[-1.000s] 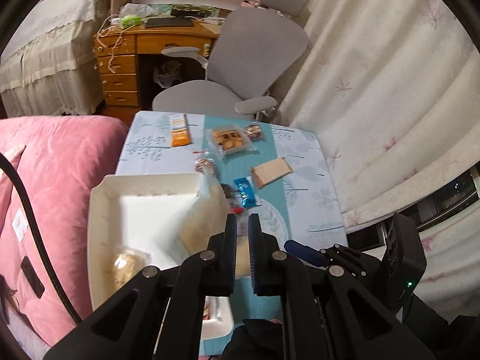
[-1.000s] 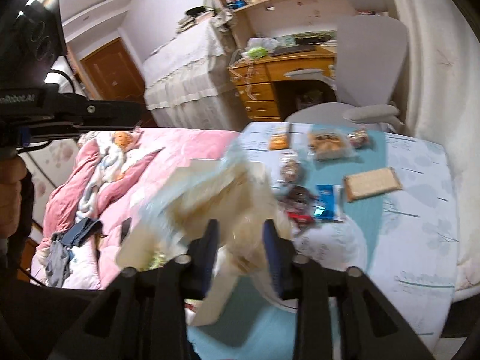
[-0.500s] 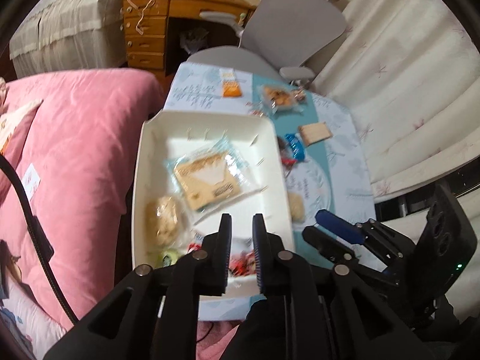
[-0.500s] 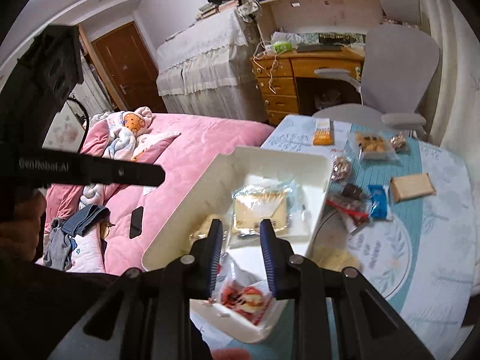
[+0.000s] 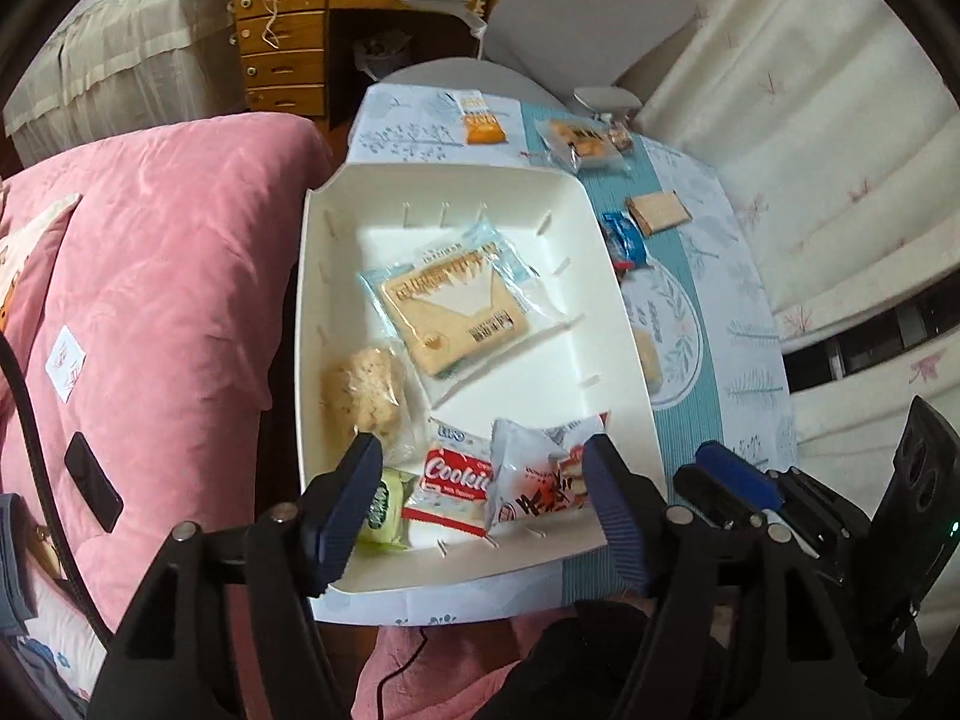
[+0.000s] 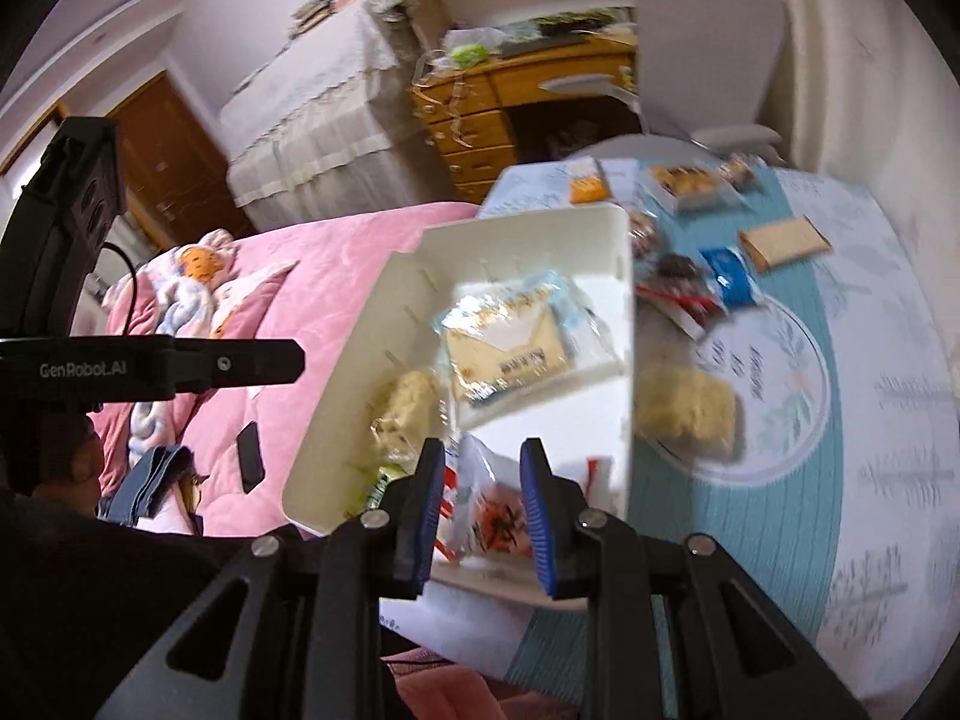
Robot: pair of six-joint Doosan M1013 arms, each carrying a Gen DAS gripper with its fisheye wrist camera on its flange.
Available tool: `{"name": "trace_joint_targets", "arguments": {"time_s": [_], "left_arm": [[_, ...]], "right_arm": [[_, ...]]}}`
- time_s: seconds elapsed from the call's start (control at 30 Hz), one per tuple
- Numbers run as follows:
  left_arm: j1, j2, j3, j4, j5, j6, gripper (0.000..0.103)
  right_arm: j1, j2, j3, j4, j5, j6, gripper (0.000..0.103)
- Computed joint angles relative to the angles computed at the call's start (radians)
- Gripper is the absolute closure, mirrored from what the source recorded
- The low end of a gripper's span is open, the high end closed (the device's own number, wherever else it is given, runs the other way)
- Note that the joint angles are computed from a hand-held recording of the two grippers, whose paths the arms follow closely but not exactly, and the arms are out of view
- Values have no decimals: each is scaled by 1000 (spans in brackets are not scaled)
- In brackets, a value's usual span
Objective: Organize snacks
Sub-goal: 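Move the right tool to the tan wafer bar while the left moves to the crumbly-snack bag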
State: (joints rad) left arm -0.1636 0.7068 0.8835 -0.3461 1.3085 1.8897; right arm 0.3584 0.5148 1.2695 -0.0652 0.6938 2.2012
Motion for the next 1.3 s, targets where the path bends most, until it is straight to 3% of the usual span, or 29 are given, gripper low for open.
{"name": "trace_joint_targets", "arguments": {"time_s": [0.07, 0.17, 0.33, 0.53, 0.77, 1.0, 1.1, 1.3], "left_arm": [[-9, -3, 6, 10, 8, -2, 33], [-27, -15, 22, 24, 1, -3, 20], [-67, -47, 63, 43, -56, -63, 18], [-138, -87, 122, 73, -130, -209, 13], [-217, -146, 242, 117, -270, -434, 13], [-265, -168, 292, 119, -329, -568, 13], [-285, -159, 278, 156, -321, -616, 13], [-307, -99, 205, 205, -242, -744, 13]], "right_arm": [[0, -10, 17, -22, 6, 54, 77], [-9, -27, 42, -47, 9, 111, 77], [-41, -60, 87, -47, -24, 99, 77], [-112, -110, 146, 72, -20, -139, 77], [-204, -157, 193, 200, 7, -452, 75], [-274, -180, 223, 294, 58, -680, 71], [-286, -188, 235, 290, 49, -730, 59], [-307, -185, 227, 239, 45, -762, 51]]}}
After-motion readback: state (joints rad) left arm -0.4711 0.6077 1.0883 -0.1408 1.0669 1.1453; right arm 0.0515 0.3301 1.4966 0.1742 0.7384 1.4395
